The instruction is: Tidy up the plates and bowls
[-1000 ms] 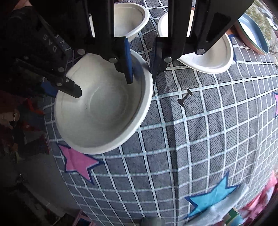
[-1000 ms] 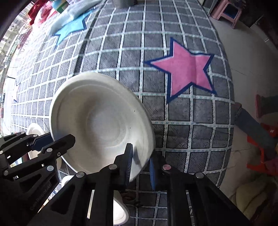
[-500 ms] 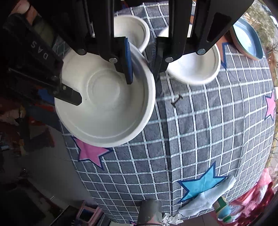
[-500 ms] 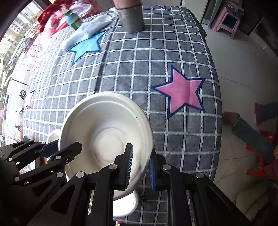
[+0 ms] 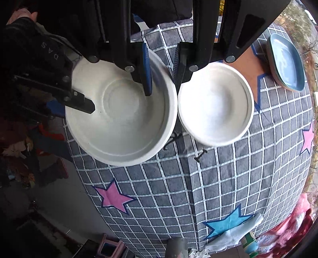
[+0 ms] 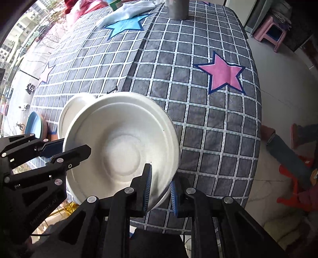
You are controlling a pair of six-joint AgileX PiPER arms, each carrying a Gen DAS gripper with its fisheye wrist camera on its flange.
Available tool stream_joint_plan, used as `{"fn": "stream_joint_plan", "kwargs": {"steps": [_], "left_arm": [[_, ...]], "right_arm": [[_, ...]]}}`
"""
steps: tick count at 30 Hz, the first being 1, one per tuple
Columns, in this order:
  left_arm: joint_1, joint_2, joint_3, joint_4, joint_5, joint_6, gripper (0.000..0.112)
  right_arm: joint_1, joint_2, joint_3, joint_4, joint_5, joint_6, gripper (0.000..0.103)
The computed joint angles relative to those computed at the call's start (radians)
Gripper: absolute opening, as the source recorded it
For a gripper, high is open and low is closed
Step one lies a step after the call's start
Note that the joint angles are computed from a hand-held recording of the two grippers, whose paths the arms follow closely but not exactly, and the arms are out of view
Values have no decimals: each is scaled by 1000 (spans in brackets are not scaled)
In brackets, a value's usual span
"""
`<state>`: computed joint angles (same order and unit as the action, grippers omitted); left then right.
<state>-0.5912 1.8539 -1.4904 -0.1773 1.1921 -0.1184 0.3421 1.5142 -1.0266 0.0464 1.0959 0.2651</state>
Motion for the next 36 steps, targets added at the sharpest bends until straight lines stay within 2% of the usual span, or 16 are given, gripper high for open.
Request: {"fn": "stream_joint_plan", "kwargs": {"steps": [14, 24, 25, 27, 28, 29, 30, 31, 36], "left_arm": [[-23, -38, 56, -11, -19, -22, 21], [-32, -21, 82, 5, -43, -38, 22], [-31, -15, 79, 3, -37, -39, 24], [-29, 13, 70, -11, -9, -37, 49], [-33, 16, 76, -6, -10, -44, 65], [-38, 7, 86, 16, -20, -57, 66], [-34, -2, 95, 18, -28, -55, 66], [-29, -7, 96, 14, -31, -54, 66], [-11, -49, 132, 12, -56, -61, 66]], "right_arm": [[46, -55, 59, -19, 1, 26, 19], [66, -30, 69, -29, -22, 15, 19], [66, -29, 69, -29, -22, 13, 19], [63, -12, 69, -17, -19, -3, 20], [60, 0, 71, -11, -14, -6, 32], [61, 10, 73, -16, -10, 3, 41], [63, 9, 78, -43, -6, 33, 56], [54, -3, 88, -48, -15, 38, 58], [12, -40, 102, -53, -23, 47, 58]]}}
